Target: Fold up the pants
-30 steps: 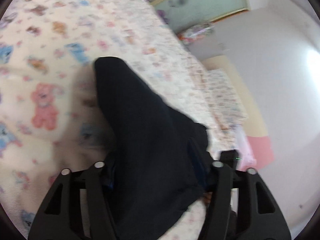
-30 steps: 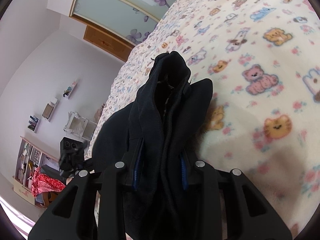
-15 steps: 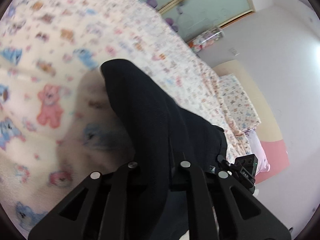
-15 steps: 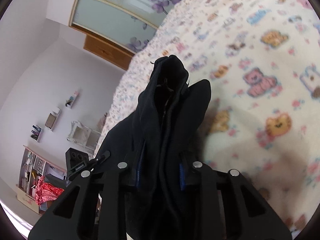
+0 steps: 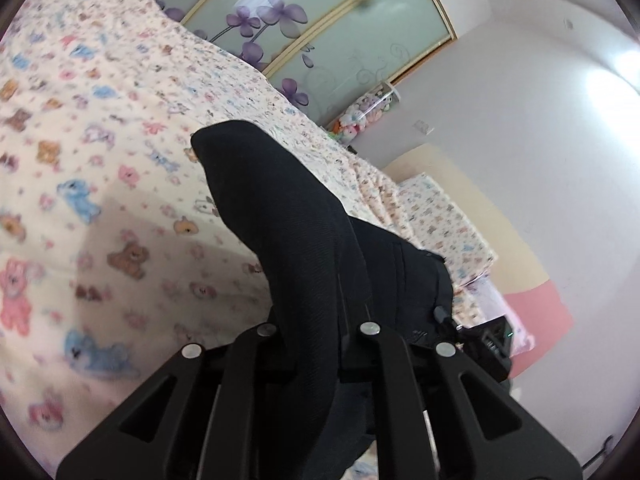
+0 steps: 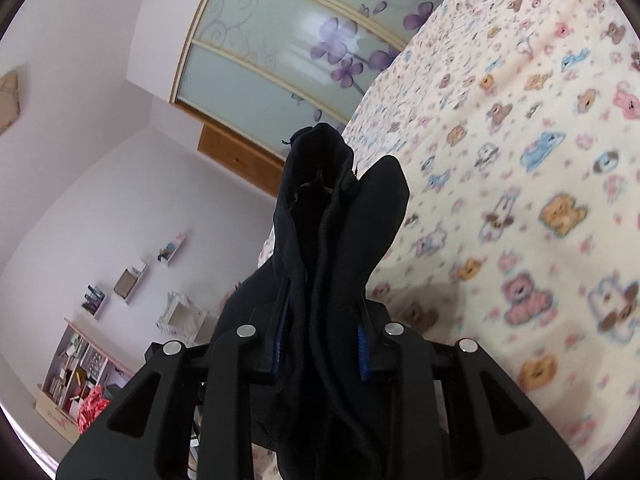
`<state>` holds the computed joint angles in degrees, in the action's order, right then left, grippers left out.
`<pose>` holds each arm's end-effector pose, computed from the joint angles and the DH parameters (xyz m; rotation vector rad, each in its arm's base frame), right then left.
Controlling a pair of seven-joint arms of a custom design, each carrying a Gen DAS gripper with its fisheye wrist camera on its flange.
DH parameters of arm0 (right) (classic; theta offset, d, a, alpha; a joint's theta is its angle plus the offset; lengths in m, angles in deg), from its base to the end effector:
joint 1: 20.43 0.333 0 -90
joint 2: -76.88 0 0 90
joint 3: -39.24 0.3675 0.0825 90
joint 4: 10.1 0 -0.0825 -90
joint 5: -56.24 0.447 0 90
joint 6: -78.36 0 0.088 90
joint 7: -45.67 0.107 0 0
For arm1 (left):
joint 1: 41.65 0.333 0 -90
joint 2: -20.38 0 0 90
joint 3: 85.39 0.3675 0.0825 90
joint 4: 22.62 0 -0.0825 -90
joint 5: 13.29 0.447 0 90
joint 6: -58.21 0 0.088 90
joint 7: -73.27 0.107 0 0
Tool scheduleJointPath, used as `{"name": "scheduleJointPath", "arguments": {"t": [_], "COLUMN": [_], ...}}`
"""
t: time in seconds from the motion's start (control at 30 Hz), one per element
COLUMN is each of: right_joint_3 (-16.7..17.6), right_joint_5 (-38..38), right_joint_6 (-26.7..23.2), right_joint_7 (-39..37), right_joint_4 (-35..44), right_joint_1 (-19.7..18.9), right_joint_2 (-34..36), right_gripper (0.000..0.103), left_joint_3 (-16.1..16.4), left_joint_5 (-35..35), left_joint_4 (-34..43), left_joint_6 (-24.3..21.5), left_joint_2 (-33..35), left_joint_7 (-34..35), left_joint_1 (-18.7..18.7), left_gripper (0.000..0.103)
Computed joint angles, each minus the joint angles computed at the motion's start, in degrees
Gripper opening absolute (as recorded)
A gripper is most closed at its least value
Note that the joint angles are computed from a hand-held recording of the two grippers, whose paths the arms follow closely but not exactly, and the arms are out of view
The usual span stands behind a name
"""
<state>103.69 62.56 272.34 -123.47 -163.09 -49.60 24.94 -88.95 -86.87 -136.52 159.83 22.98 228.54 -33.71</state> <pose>0.3474 0.3115 0.4995 -0.5827 1.7099 -0.2872 0.6259 -0.0353 0.5009 1.0846 -2.0064 1.5072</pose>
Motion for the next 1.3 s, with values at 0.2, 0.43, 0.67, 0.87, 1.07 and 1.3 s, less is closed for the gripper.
{"name": "scheduleJointPath", "arguments": {"t": [0.2, 0.43, 0.67, 0.87, 1.07, 1.3], "right_joint_3": [0.42, -1.69, -4.43, -5.93, -2.84, -2.03], "right_joint_5": [-0.35, -5.36, -9.71, -17.12, -21.19, -22.38], "right_joint_6": [-6.13, -16.46, -38.96, -34.10, -25.31, -26.71], "right_joint_7": [2.23, 5.59, 12.30, 10.78, 14.35, 18.38], "right_joint_4": [-1.18, 1.18, 3.84, 7.62, 9.90, 8.10], "right_joint_1": [1.27, 2.96, 8.83, 11.74, 8.40, 8.57], "right_joint_2": [5.71, 6.56, -5.27, -4.43, -0.60, 0.92], "right_gripper": [0.027, 0.047, 0.060, 0.077, 0.077, 0.077], "left_joint_3": [-1.89, -3.01, 0.22, 4.26, 4.40, 3.42], "left_joint_5": [7.05, 6.84, -1.16, 3.17, 6.68, 6.12], "left_joint_4": [0.70, -1.47, -8.00, -11.39, -13.09, -12.21], "left_joint_6": [10.56, 18.20, 25.48, 8.80, -0.46, 0.67], "left_joint_2": [3.54, 3.54, -4.32, -10.14, -9.32, -6.81], "left_joint_7": [-3.46, -4.79, -1.78, -2.64, 1.30, 0.39], "left_joint_1": [-2.43, -2.08, -1.08, 0.21, -0.76, -1.01], "left_gripper": [0.012, 0.075, 0.100, 0.101, 0.101, 0.101]}}
